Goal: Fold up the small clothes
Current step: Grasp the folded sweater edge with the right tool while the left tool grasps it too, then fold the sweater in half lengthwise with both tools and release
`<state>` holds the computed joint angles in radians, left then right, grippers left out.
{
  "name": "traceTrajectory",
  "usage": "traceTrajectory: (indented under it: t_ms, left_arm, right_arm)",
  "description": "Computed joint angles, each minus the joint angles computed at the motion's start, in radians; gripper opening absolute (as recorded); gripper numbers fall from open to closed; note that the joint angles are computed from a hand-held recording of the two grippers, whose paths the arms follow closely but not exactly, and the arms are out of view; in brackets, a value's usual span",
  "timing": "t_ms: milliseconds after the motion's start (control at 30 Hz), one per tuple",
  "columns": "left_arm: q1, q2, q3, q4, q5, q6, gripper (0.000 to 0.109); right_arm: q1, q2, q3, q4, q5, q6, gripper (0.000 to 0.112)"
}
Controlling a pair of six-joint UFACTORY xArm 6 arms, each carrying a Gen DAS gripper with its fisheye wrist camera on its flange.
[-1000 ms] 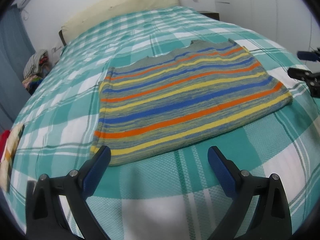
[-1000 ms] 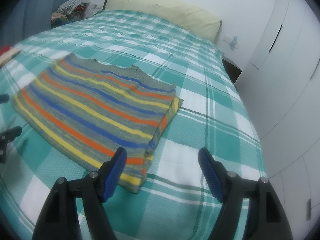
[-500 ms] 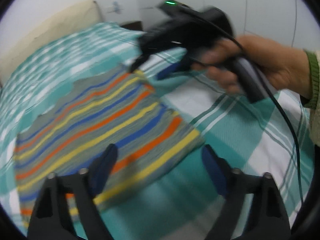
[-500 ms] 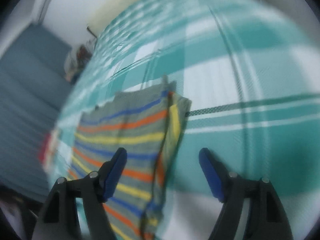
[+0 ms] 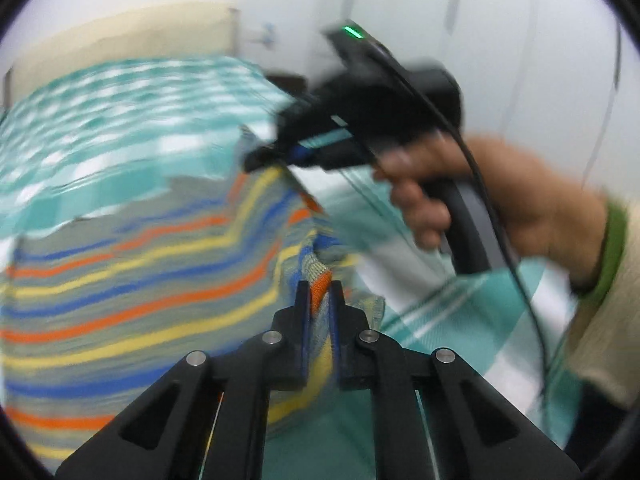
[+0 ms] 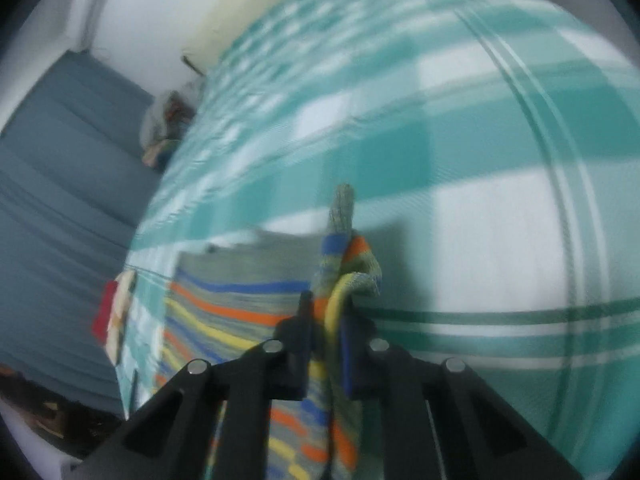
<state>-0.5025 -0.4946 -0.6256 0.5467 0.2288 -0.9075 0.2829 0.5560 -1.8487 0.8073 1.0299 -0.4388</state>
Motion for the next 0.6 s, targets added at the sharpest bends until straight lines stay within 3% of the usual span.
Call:
traceTrajectory:
  t_ms: [100, 267, 433, 533, 600]
  left_arm:
    - [0.079, -0.232, 0.125, -0.168, 0.061, 0.087, 0.007]
    - [0.284, -0.566, 0.286, -0.429, 0.274, 0.257, 0.007]
    - [0.434, -0.752, 0.403, -0.540, 0.403, 0.301, 0.007]
    - [0.442, -0.794, 0.450, -0.510, 0.438, 0.257, 0.007]
    - [0.441, -0.747, 0.443, -0.496, 0.454, 0.239, 0.011]
  right_arm:
    - [0.062, -0.009, -0.053, 0.004, 0.008, 0.007, 0.012]
    - [0.197, 0.059, -0.190, 0.008, 0.003, 0.061, 0.012]
    - [0.321, 0.210, -0.377, -0.018, 0.012, 0.156, 0.012]
    - [0.373, 0.334, -0.538, -0.054, 0.036, 0.230, 0.012]
    - [0.398, 0.439, -0.681, -0.073, 0.064, 0.278, 0.013]
